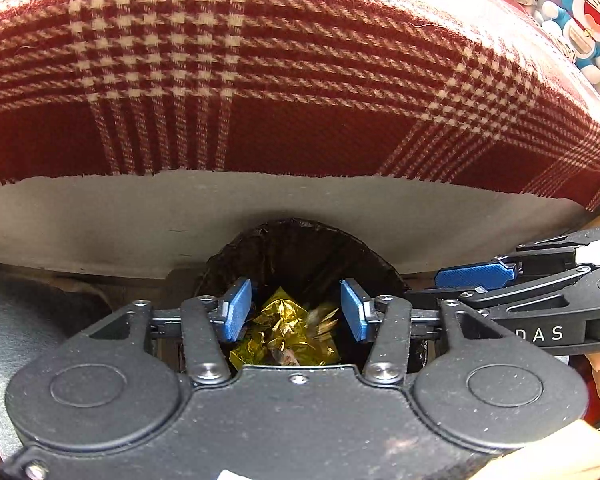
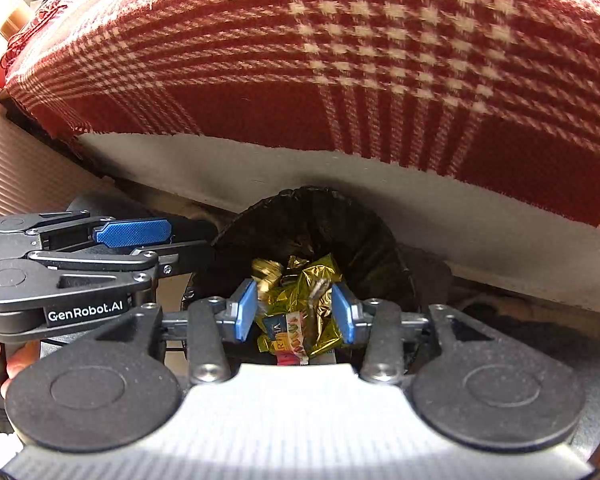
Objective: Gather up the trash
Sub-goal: 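Raise both tools back up to the green candies on the blanket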
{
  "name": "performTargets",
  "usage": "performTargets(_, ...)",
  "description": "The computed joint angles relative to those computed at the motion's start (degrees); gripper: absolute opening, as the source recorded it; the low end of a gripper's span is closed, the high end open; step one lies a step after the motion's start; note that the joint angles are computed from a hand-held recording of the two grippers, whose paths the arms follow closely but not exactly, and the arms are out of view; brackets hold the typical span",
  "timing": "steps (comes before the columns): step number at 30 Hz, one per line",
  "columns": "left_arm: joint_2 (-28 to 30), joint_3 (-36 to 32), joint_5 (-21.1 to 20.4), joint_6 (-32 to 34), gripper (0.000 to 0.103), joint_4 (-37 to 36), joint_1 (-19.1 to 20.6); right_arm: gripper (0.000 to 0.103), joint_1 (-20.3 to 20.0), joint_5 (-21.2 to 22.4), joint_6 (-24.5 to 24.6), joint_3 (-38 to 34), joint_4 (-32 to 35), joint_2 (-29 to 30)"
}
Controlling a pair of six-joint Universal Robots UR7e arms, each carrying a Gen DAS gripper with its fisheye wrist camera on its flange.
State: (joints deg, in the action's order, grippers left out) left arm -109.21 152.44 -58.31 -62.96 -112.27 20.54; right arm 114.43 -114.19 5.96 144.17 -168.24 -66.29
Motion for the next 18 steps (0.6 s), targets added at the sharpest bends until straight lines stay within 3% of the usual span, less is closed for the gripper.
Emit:
performTargets(9,-1.7,-1.0,0.2,-0.8,0.049,3.4,-1.0,0.059,0.3,-0.1,0.5,-0.1,0.5,-0.4)
performTargets(12,-4.0,-3.6,-0.8,4.1,0.049,5.5,-1.7,0.059,2.0,-1.0,0.6,-1.0,3.0,-2.6)
performTargets(14,-6.4,-5.9,0.6,7.8,0.05,7.0,-3.1,0.062,3.7,-0.7,-1.4,-1.5,4.3,-5.7)
performTargets(18,-7.3,-9.5,7.4,15.1,0.068,4.1,-4.0,0.07,5.8,0.0,-5.5,-3.2,3.4,-11.6)
